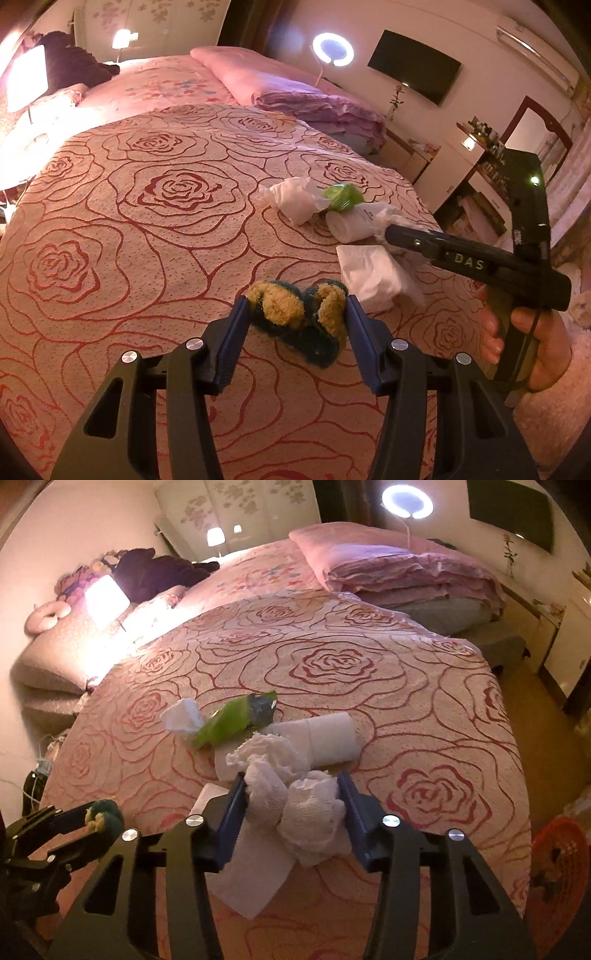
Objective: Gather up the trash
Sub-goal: 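Grasp the white mesh cloth with the right gripper while the left holds the scrubber, then carry both held items over the red wastebasket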
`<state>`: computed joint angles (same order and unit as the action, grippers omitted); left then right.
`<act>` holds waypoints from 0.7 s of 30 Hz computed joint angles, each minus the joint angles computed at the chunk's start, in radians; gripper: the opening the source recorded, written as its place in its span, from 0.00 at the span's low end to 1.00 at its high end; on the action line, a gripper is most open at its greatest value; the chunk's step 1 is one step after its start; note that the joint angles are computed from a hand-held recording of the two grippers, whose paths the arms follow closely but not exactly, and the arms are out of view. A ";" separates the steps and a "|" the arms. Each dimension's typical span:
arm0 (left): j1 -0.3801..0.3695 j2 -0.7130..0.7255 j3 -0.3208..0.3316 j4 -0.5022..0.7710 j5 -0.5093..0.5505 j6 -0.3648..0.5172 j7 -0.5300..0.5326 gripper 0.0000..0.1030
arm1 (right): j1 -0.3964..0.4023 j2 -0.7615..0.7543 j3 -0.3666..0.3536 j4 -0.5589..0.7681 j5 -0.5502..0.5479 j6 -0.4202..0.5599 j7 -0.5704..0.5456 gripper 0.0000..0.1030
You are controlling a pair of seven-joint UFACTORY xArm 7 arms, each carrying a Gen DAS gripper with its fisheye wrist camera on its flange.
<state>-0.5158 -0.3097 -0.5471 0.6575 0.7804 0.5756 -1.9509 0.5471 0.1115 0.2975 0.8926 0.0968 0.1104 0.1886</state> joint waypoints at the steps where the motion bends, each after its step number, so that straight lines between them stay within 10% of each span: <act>1: 0.000 0.003 0.000 0.004 0.001 0.002 0.002 0.49 | -0.011 -0.016 0.009 -0.018 0.028 -0.006 -0.014 0.45; 7: -0.001 0.036 0.004 0.047 0.025 0.019 0.018 0.49 | -0.020 -0.116 0.000 -0.119 0.131 -0.032 -0.054 0.45; 21: -0.082 0.212 0.090 0.249 0.156 0.055 0.097 0.49 | -0.065 -0.326 -0.055 -0.306 -0.076 -0.069 0.174 0.45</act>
